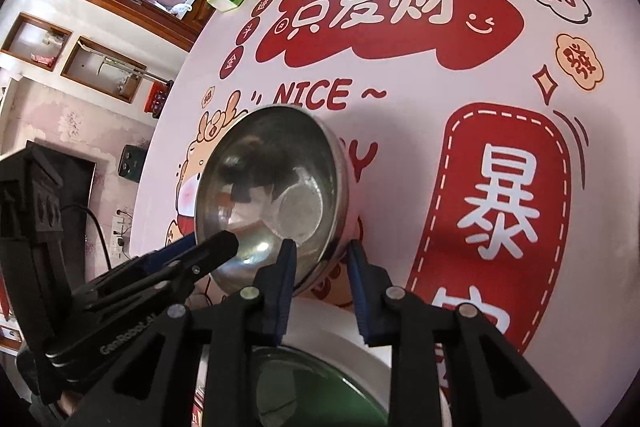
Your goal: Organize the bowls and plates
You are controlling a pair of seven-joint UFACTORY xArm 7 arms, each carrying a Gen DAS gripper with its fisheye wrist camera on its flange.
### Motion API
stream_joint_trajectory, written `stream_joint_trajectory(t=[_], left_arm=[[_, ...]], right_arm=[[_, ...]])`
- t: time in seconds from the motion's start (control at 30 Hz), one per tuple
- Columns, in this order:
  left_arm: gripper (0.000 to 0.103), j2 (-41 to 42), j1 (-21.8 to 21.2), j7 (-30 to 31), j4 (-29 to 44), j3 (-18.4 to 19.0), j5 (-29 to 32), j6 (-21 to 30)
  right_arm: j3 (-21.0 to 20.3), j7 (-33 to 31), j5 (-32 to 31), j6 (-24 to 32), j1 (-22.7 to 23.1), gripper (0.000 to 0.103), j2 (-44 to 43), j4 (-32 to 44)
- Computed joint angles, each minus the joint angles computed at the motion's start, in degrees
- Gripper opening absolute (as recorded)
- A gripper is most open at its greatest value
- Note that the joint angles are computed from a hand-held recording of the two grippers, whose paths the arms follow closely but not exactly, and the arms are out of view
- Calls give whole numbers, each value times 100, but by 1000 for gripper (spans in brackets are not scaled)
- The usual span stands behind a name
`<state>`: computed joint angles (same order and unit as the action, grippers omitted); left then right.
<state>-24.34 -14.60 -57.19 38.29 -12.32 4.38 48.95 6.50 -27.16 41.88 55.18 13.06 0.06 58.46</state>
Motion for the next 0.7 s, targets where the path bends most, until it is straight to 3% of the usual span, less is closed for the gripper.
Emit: stream_joint_trajectory(t=[0.07, 0.17, 0.7], left_arm=[[25, 50, 2, 7, 4, 17, -21, -27], [20, 106, 23, -14, 37, 11, 16, 26], [17, 199, -17, 122, 139, 43, 8, 176]], right_arm=[[4, -2, -19, 15, -2, 23, 64, 72], [15, 5, -34, 49, -17, 22, 153, 172], [95, 52, -446, -22, 13, 17, 209, 292]])
